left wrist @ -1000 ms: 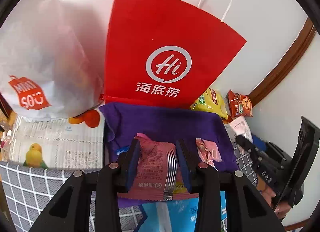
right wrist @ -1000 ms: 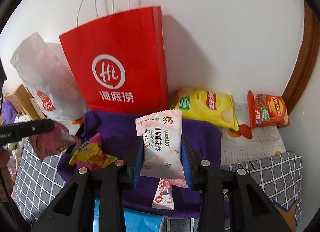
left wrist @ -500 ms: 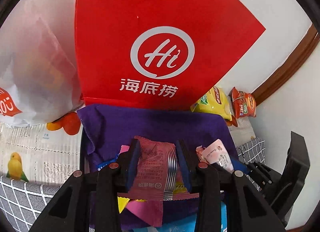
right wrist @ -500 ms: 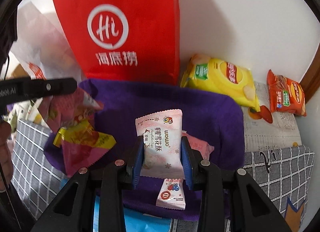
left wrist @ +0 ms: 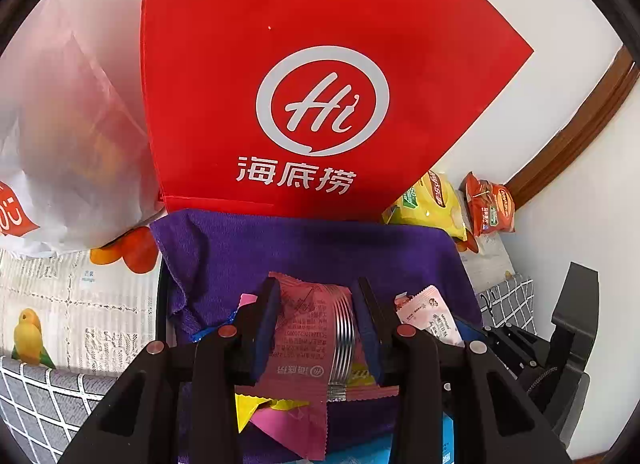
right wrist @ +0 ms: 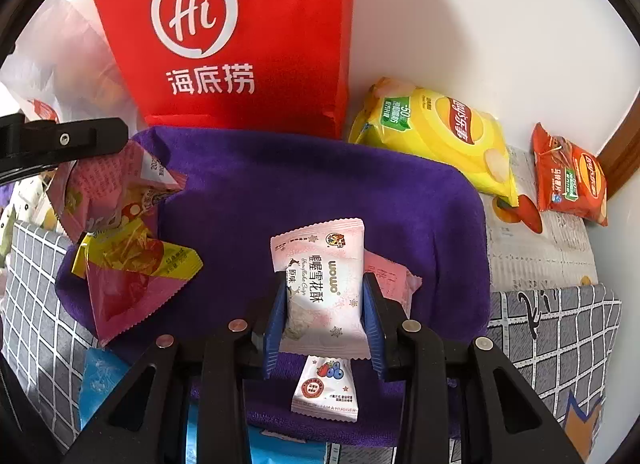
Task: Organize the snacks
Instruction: 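Open the right gripper dropping the crisp packet on the towel while the left releases the pink-red packet, then move both open grippers back toward the remaining snacks on the bed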
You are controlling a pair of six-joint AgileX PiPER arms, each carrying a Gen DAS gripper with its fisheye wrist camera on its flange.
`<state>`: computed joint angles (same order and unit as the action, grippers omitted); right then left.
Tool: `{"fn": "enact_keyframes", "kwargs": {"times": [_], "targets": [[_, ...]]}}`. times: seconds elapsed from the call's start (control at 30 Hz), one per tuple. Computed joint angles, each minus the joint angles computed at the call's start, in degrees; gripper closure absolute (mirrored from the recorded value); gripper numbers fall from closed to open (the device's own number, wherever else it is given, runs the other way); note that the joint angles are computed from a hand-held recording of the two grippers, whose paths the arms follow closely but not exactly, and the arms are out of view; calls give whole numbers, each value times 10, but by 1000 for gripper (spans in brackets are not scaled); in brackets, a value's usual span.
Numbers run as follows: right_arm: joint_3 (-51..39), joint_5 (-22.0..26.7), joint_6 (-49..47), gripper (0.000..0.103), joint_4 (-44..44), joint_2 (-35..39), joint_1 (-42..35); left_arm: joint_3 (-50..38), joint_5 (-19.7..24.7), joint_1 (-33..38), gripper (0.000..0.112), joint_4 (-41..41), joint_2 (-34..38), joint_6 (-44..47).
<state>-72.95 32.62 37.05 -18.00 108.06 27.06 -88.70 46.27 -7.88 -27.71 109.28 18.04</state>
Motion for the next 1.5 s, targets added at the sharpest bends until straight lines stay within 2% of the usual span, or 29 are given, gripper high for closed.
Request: {"fn": "enact_keyframes", "kwargs": {"times": [0.1,0.2,0.33,0.47,0.73,1.0,1.2,1.3,1.4,1.5], "targets": [[1,2,4,63,-7,-5,1,1,2,0,77,0,-1,2],[6,5,11,53,-16,-20,3,8,-2,-4,75,10,-9,-1],[18,6,38,48,-42,-48,9,19,2,-4,58,15,-26,-10],[34,6,68,47,-63,-83,17,51,-8,-9,50,43,-70,-18],[62,32,137,47,-109,-155,56,154,-15,21,50,31,-185,14],[141,89,297,46,-230,-247,159,277,-8,74,50,-2,-300,82],[205,153,439,46,-303,-305,254,363,2,119,50,-25,-381,140],[228,183,491,46,-307,-323,296,400,9,141,50,-34,-410,164],[246,201,518,46,-292,-337,334,424,41,183,50,-61,-429,212],[254,253,566,46,-300,-334,391,446,64,219,50,-75,-452,253]]}}
